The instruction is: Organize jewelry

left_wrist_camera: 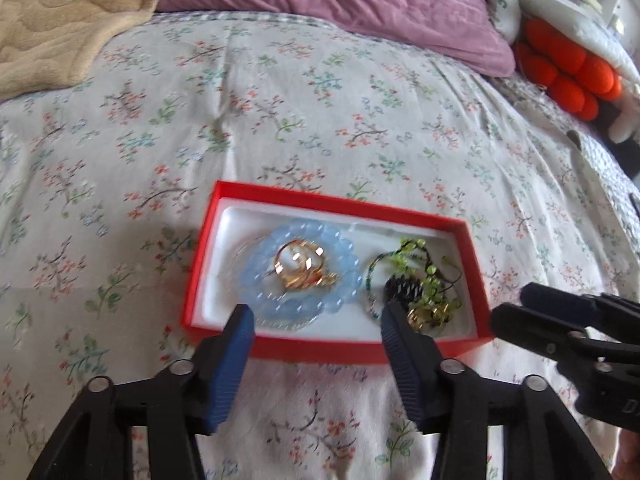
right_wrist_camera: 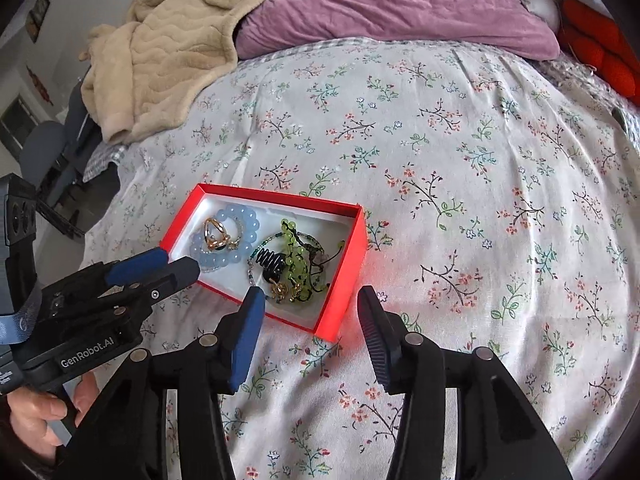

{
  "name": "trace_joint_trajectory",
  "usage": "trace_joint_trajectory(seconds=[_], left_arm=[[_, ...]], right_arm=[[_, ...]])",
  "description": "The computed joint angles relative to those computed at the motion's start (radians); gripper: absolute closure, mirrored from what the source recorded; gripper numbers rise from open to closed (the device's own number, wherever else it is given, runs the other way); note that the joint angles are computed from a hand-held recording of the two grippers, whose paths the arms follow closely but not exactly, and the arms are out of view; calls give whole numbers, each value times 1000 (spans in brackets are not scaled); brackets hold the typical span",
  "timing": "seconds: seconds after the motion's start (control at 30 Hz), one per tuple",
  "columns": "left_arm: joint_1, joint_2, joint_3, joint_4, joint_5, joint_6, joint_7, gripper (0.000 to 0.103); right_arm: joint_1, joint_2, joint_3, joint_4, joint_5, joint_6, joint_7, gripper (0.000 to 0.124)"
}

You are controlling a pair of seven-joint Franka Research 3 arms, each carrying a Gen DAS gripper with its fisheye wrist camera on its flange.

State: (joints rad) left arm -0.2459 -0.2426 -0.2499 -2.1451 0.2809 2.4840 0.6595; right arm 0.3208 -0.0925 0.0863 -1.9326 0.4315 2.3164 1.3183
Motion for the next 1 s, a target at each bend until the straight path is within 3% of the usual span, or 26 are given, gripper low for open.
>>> trace_joint_trajectory(seconds=[0.1,0.17,0.27,0.3,0.33,0.4,0.63,1.0], left_arm=[[1,-21,-18,5,18,-91,-42,19],[-1,-33,-29,9,33,-152,-64,14],[-10,-50,-40,10,48,-225,-90,3],[-13,-54,-44,12,55,-250,-100,1],[-16,-60,-49,11,63,-269,-111,1],[-23,-74,-51,0,71,-284,-130,1],[-35,-88,-54,-6,89,-332,-158,1],[-48,-72,-44,5,70,-344,-134,1]], right_arm=[[-1,-26,9,-9,-70,-32,30,72],[0,-50,13,-28,-103,-48,45,70],[0,-84,15,-60,-124,-67,66,47],[0,-94,16,-70,-129,-68,71,34],[1,-105,18,-82,-136,-63,75,25],[1,-122,24,-102,-153,-50,89,21],[-11,-139,39,-122,-235,-47,191,21],[3,-122,46,-117,-296,-51,205,21]])
